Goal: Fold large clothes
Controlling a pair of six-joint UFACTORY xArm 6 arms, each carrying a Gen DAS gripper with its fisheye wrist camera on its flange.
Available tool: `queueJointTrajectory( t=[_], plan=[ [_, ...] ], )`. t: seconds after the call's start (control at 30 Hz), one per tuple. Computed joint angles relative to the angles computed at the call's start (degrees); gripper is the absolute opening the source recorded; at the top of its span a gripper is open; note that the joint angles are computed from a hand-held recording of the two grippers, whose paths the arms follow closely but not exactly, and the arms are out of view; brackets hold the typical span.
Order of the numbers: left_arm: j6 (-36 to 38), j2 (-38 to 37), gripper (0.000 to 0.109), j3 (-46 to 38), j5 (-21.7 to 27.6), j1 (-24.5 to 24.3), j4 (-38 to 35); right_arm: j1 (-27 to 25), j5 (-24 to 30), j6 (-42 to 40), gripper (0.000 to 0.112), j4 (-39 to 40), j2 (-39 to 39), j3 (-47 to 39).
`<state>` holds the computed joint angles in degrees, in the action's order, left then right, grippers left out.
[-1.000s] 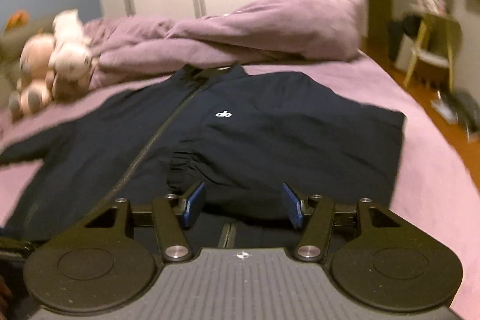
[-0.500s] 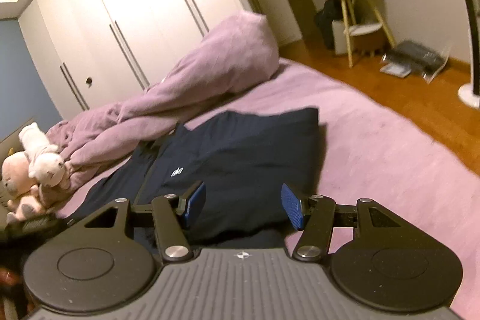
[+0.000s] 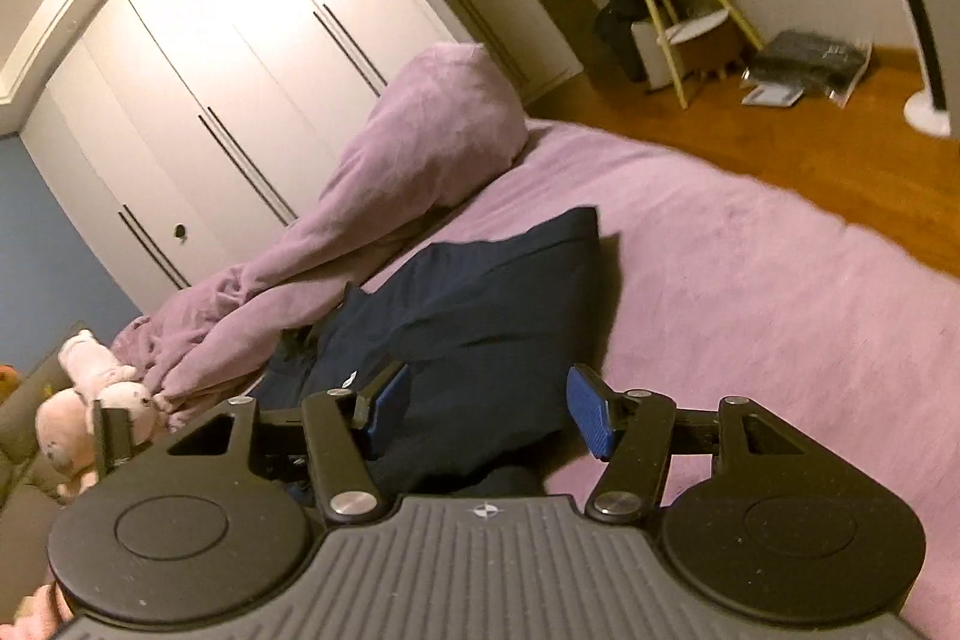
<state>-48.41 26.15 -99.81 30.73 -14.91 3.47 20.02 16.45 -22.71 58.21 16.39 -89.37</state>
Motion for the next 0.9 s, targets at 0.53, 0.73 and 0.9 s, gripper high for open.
queueJointTrajectory(
  t=[0.53,0.73,0.9],
  plan=[
    [-12.06,-12.93,0.013,4.63,15.03,7.65,42.87,-0.71,18.43,8.12,0.056,-4.28,7.67,-15.08],
    [-15.01,-19.58,0.04,18.21,6.94,13.49,35.03,1.26,26.98,12.84,0.065,-6.86,18.11,-30.03],
    [-13.43,-21.65,0.058,24.53,1.99,16.28,29.05,1.89,32.89,23.0,0.066,-10.03,29.68,-46.41]
  ],
)
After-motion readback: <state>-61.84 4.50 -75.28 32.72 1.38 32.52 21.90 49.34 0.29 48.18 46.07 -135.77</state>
